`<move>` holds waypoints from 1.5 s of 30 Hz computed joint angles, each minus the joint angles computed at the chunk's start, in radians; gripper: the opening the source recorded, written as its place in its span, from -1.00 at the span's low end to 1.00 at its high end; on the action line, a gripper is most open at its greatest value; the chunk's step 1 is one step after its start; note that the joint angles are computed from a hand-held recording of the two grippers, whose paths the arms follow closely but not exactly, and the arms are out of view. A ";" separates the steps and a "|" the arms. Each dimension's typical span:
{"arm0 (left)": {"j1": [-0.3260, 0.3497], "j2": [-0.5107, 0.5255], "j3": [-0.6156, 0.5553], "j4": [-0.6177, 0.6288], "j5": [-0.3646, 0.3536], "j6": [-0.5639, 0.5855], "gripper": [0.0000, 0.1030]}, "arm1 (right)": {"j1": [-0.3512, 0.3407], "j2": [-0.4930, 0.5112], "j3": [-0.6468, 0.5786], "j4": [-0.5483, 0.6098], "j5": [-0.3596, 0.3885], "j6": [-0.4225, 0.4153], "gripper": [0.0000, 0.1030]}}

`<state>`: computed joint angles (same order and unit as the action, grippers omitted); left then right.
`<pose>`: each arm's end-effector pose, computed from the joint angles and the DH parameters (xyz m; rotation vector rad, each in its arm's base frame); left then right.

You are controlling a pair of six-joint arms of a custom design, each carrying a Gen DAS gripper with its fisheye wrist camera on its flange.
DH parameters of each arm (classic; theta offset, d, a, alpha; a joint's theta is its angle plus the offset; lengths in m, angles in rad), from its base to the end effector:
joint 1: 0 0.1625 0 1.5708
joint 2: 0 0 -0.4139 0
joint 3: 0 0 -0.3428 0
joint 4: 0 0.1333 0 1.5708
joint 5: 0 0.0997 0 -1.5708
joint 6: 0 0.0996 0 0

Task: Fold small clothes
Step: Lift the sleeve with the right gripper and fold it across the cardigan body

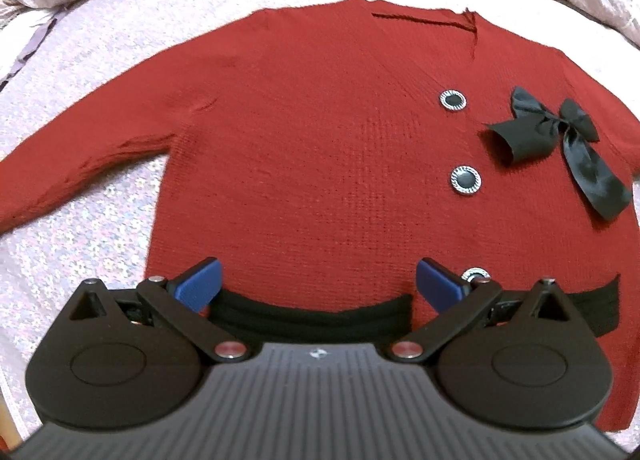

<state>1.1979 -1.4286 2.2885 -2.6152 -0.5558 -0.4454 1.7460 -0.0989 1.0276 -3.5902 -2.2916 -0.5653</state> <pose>0.0609 -0.4426 0.2791 -0.1919 2.1838 -0.6702 0.1937 -0.7066 -0.0173 0.3024 -2.0639 1.0618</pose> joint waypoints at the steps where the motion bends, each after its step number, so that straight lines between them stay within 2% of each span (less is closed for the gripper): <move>1: 0.001 -0.006 0.005 -0.009 0.003 0.006 1.00 | 0.003 -0.009 0.022 -0.026 0.021 -0.016 -0.90; 7: 0.011 -0.041 0.024 -0.043 0.020 0.033 1.00 | 0.043 -0.061 0.143 -0.149 0.180 -0.121 -0.92; 8: 0.014 -0.047 0.027 -0.047 0.023 0.034 1.00 | 0.049 -0.072 0.161 -0.149 0.196 -0.114 -0.92; 10: 0.018 -0.061 0.030 -0.040 0.029 0.028 1.00 | 0.049 -0.104 0.198 -0.101 0.215 -0.030 -0.88; 11: 0.017 -0.072 0.033 -0.028 0.032 0.018 1.00 | 0.044 -0.121 0.209 -0.058 0.212 0.041 -0.87; 13: 0.018 -0.083 0.036 -0.028 0.037 0.012 1.00 | 0.039 -0.119 0.191 -0.016 0.171 0.122 -0.86; 16: 0.023 -0.092 0.037 -0.031 0.038 0.008 1.00 | 0.046 -0.077 0.116 0.013 0.054 0.134 -0.74; 17: 0.025 -0.091 0.036 -0.032 0.037 0.007 1.00 | 0.042 -0.070 0.100 0.027 0.030 0.153 -0.27; 18: 0.028 -0.090 0.035 -0.032 0.035 0.006 1.00 | 0.038 -0.072 0.102 0.036 0.022 0.184 0.40; 19: 0.031 -0.089 0.033 -0.034 0.032 0.007 1.00 | 0.035 -0.069 0.091 0.048 0.012 0.221 0.66; 20: 0.033 -0.086 0.033 -0.038 0.029 0.006 1.00 | 0.026 -0.072 0.101 0.044 0.017 0.256 0.84; 23: 0.043 -0.080 0.032 -0.052 0.018 0.019 1.00 | 0.019 -0.048 0.040 0.096 -0.028 0.297 0.81; 25: 0.049 -0.076 0.029 -0.054 0.016 0.023 1.00 | 0.018 -0.010 -0.024 0.088 -0.098 0.274 0.81; 27: 0.058 -0.069 0.026 -0.064 0.013 0.030 1.00 | 0.010 0.013 -0.068 0.077 -0.127 0.248 0.81; 29: 0.066 -0.059 0.020 -0.073 0.011 0.032 1.00 | -0.005 0.003 -0.058 0.096 -0.118 0.280 0.81; 32: 0.076 -0.045 0.012 -0.077 0.010 0.041 1.00 | -0.032 -0.022 -0.020 0.125 -0.056 0.371 0.78; 33: 0.079 -0.037 0.010 -0.083 0.013 0.048 1.00 | -0.039 -0.026 -0.010 0.124 -0.038 0.391 0.60; 35: 0.081 -0.027 0.013 -0.109 0.014 0.069 1.00 | -0.047 -0.024 -0.014 0.154 -0.039 0.420 0.46; 37: 0.085 -0.012 0.014 -0.149 0.005 0.102 1.00 | -0.053 -0.008 -0.023 0.128 -0.031 0.366 0.44; 38: 0.086 -0.009 0.015 -0.158 0.001 0.112 1.00 | -0.050 0.007 -0.044 0.127 -0.036 0.330 0.32; 39: 0.088 -0.005 0.015 -0.166 -0.004 0.121 1.00 | -0.048 0.017 -0.057 0.121 -0.044 0.291 0.05; 41: 0.091 -0.001 0.013 -0.165 -0.012 0.123 1.00 | -0.047 0.025 -0.064 0.090 -0.044 0.249 -0.32; 42: 0.092 -0.001 0.012 -0.161 -0.013 0.119 1.00 | -0.049 0.017 -0.051 0.081 -0.033 0.254 -0.48; 45: 0.090 -0.009 0.017 -0.152 -0.014 0.113 1.00 | -0.052 -0.014 0.006 0.039 0.019 0.255 -0.54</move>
<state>1.2883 -1.4372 2.3051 -2.7675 -0.5701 -0.3321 1.6938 -0.1131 1.0339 -3.5516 -2.2729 -0.3106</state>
